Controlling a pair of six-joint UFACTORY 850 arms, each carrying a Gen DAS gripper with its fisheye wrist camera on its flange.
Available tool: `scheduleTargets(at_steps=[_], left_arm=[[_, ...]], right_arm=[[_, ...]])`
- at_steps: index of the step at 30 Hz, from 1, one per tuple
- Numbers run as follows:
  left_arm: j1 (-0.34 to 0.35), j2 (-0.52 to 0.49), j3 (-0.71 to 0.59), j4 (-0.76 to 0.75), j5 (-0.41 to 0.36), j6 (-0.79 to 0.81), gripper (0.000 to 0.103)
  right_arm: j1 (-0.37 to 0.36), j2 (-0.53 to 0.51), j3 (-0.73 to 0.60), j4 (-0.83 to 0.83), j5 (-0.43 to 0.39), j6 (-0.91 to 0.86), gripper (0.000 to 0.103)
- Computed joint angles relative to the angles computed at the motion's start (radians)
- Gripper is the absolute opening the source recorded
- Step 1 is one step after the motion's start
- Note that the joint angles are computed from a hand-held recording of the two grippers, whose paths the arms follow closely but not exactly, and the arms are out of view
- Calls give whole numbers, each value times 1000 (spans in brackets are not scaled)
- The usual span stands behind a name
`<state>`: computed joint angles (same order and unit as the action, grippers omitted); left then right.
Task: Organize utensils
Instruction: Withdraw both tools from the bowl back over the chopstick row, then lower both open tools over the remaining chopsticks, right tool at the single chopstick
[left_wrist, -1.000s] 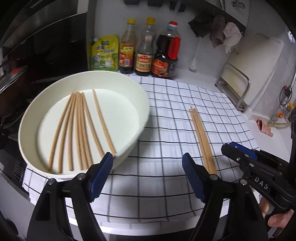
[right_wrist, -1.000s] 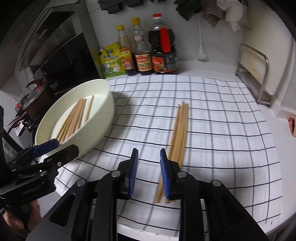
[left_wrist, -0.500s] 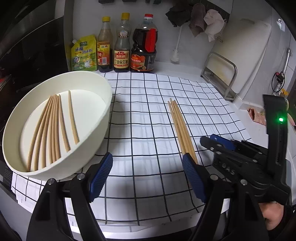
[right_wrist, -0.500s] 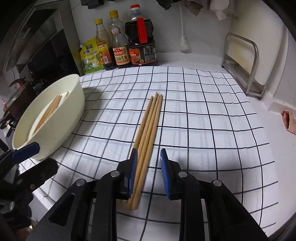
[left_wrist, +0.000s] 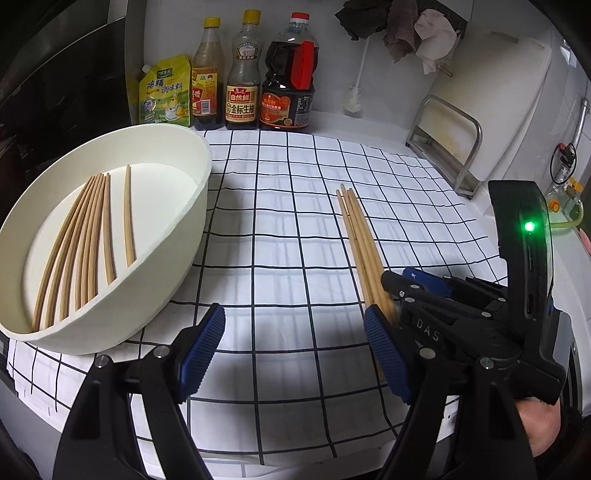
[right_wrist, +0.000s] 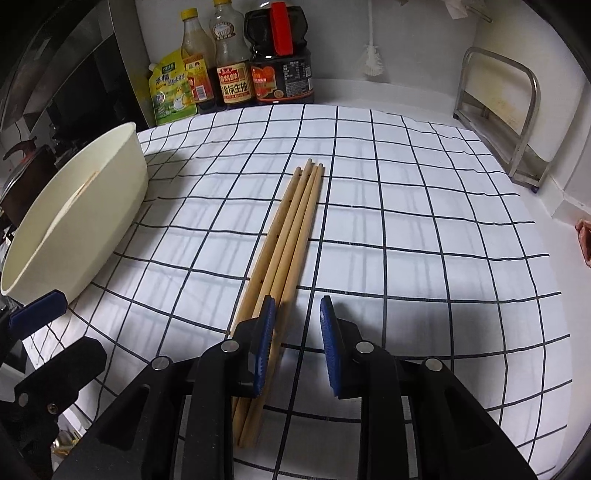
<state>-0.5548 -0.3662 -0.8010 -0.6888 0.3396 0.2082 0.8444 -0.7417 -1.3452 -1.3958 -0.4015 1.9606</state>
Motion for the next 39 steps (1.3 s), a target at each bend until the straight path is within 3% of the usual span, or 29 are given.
scheduleTargets(at_steps=[9, 19, 27, 39], left_arm=[[-17, -20, -18, -59, 13, 51, 76], [-35, -109, -128, -179, -29, 180, 76], [-24, -181, -215, -320, -88, 305, 76], [-33, -241, -276, -593, -75, 575, 77]], right_arm=[[-2, 4, 8, 20, -20, -34, 25], [-43, 64, 103, -97, 19, 130, 25], [-74, 90, 145, -213, 68, 258, 25], [-81, 96, 158, -298, 88, 334, 25]])
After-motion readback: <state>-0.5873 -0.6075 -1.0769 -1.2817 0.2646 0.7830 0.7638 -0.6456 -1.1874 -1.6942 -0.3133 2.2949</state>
